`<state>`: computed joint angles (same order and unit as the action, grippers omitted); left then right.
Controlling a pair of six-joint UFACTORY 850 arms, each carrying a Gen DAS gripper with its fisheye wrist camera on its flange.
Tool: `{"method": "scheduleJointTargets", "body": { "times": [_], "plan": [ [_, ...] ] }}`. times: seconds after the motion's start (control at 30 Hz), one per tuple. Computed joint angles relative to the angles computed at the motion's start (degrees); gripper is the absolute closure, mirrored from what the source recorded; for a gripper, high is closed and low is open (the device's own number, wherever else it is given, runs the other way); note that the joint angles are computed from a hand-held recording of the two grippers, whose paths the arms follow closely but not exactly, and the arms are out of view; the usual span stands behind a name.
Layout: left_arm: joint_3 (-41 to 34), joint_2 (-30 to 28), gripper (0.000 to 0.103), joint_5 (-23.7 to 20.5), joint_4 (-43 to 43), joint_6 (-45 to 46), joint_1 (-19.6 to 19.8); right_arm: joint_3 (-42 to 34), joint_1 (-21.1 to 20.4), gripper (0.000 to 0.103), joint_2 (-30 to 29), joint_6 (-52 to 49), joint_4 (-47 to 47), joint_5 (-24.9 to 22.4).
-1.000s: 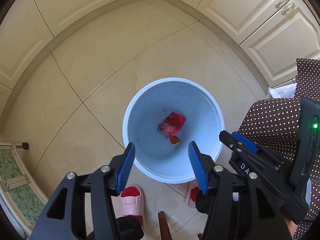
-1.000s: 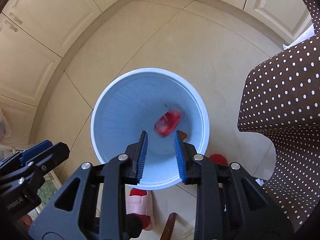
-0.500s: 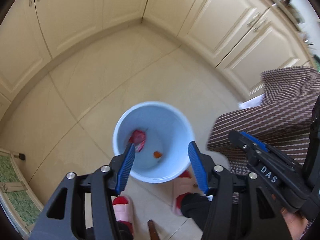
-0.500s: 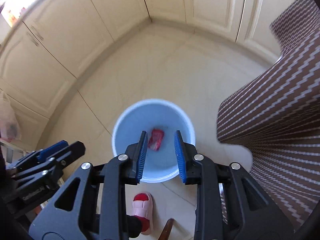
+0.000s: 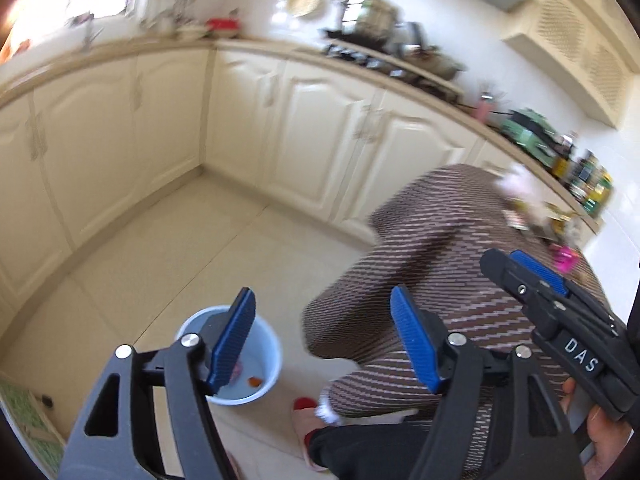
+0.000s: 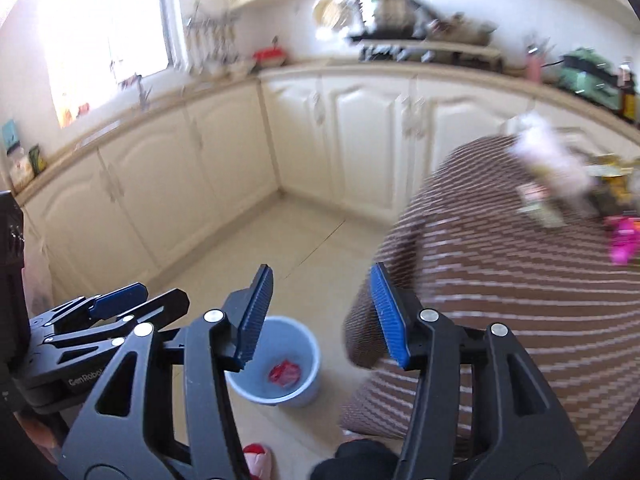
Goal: Collect trash
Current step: 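Move both tools back over the table, then grasp the pink candy wrapper with the left tool while the right tool grasps the brown lump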
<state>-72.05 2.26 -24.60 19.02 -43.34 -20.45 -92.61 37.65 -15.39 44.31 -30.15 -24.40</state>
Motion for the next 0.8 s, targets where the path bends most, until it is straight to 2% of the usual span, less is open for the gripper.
{"method": "scheduleJointTargets", "body": {
  "times": [0.2, 0.37, 0.47, 0.57, 0.63, 0.8],
  "plan": [
    [-9.97, -5.85, 0.033, -2.49, 1.65, 3.53, -9.37, 12.42, -5.22, 0.049, 12.94, 15.03, -14.37, -1.01],
    [-20.43, -13.72, 0.033, -4.85, -2.98, 11.35, -14.90, 17.73, -12.10, 0.047, 19.10, 17.62, -15.61, -3.58],
    [-28.35, -19.93, 0.033, -6.76, -7.09, 17.29, -17.02, 18.40, -16.46, 0.046, 20.02, 14.89, -12.98, -5.21],
    [-38.87, -27.79, 0.033, -10.67, -11.46, 23.12, -18.47, 18.52, -20.73, 0.045, 20.29, 9.09, -7.17, -5.30],
    [-47.07, -33.54, 0.033, -15.31, -13.41, 26.34, -19.24, 17.53, -22.86, 0.042, 19.15, 6.41, -4.39, -5.92],
    [-68.23, -47.72, 0.034, -26.11, -11.20, 28.49, -21.18, 17.29, -27.74, 0.041, 17.64, -3.31, 4.62, -5.33]
  ]
}}
